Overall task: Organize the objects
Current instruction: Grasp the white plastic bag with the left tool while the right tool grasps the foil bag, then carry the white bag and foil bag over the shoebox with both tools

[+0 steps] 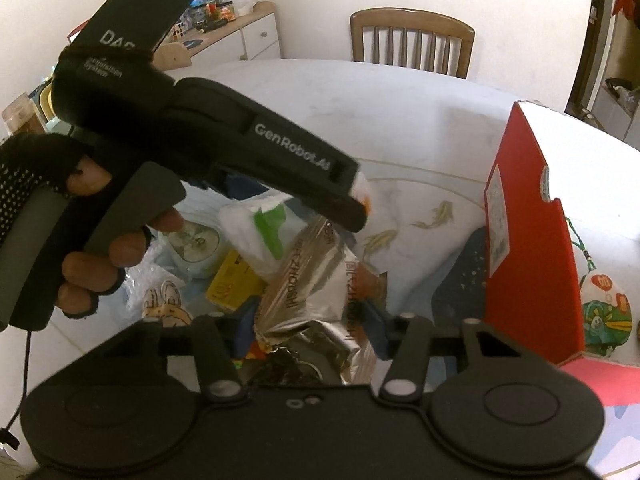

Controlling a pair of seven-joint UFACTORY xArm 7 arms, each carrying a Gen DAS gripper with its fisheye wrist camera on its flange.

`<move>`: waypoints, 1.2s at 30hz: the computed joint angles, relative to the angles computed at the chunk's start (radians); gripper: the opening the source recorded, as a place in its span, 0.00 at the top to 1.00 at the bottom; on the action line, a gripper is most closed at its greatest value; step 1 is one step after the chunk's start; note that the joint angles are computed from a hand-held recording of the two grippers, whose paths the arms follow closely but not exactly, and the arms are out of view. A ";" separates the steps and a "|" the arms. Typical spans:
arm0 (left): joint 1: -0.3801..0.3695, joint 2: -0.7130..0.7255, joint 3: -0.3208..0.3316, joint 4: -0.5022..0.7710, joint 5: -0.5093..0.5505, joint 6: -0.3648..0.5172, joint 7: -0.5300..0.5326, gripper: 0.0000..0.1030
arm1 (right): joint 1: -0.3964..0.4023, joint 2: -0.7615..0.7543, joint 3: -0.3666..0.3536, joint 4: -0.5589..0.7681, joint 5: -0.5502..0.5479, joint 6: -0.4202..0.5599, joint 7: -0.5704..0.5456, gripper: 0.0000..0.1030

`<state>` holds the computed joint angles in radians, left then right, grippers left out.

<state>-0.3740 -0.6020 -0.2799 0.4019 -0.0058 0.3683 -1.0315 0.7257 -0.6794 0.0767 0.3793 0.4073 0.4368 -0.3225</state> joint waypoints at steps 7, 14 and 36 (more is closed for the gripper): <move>0.001 -0.022 -0.011 0.001 0.009 0.012 -0.006 0.63 | -0.006 -0.034 -0.007 -0.016 0.010 0.005 0.006 0.64; 0.014 -0.063 -0.044 0.020 0.050 0.034 -0.029 0.67 | -0.033 -0.114 0.019 -0.050 -0.038 0.005 0.070 0.80; -0.012 -0.118 -0.086 0.177 0.069 0.026 0.028 0.67 | -0.214 -0.722 -0.022 -0.117 -0.132 0.284 0.305 0.84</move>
<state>-0.3859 -0.7199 -0.3659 0.5790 0.0627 0.3948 -1.0032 0.5113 -1.4013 0.0549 0.2623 0.2756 0.7212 -0.0171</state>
